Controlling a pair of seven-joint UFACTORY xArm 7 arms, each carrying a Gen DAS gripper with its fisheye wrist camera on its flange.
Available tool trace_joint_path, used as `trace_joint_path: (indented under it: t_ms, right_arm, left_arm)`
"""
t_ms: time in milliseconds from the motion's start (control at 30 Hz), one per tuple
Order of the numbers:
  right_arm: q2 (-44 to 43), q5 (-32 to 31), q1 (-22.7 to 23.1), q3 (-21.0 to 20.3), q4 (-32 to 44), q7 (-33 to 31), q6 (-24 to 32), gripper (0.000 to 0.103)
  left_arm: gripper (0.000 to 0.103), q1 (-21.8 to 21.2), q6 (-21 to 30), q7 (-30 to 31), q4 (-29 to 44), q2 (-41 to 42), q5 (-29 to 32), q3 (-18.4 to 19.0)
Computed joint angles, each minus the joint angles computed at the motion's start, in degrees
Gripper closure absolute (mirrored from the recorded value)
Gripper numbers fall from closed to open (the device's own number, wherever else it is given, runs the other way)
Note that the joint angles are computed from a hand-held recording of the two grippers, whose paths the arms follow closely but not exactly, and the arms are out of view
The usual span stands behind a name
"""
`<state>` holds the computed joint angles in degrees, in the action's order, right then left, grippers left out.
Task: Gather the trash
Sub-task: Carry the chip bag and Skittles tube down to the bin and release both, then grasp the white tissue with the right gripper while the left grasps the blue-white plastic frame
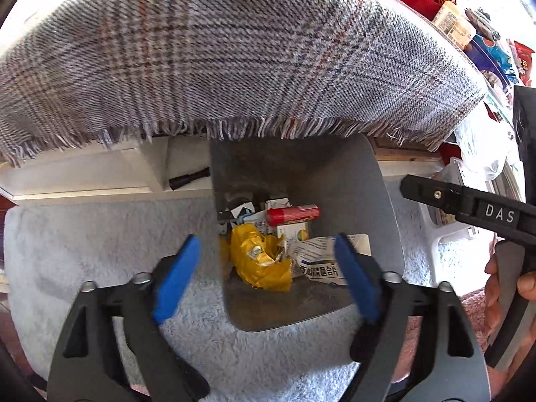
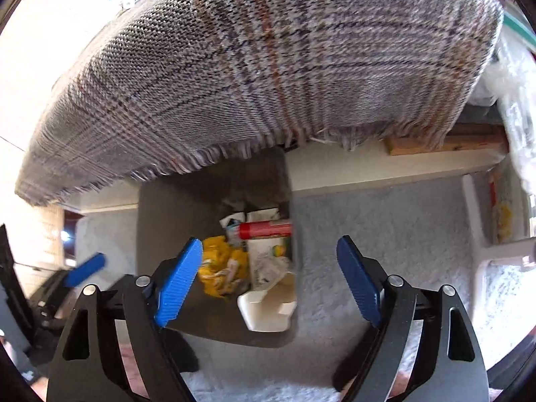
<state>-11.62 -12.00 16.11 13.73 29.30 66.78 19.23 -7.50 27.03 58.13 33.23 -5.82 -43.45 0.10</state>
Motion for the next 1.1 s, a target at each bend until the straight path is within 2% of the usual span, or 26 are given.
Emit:
trace_joint_path:
  t_ms: [33,167,433,600,833,967,1100]
  right_arm:
    - [-0.6,-0.6,-0.1,0.4,-0.1,0.5,0.9,0.007]
    - [-3.9,0.4,0.4,0.1,-1.6,-0.3,2.0,0.004]
    - [-10.3,-0.4,-0.5,1.4,2.0,-1.6,7.1,0.004]
    - [-11.1,-4.1,-3.8,2.2,9.2,-3.4,10.3,0.004]
    - [-2.6,-6.4,-6.0,-0.1,22.6,-8.8,13.4,0.004]
    - [6.0,-5.4,-5.3,-2.7,32.6,-13.0,14.2,0.004]
    - [15.1,-1.1,-4.2,-6.0,41.6,-17.5,13.7,0.004]
  left_arm:
    - [0.013,0.1,-0.2,0.0,-0.3,-0.4,0.1,0.1]
    - [0.008,1.1,2.2,-0.2,-0.5,-2.4,0.8,1.4]
    - [0.008,1.9,6.7,-4.8,0.3,-9.6,4.2,3.6]
    - [0.008,1.6,8.4,-8.8,5.7,-10.8,6.0,4.6]
    - [0.008,1.9,7.5,-12.3,19.5,-2.2,9.3,3.4]
    - [0.008,3.4,7.7,-15.7,28.5,5.3,12.2,1.3]
    - [0.008,4.7,7.9,-18.9,37.3,12.9,15.3,-1.2]
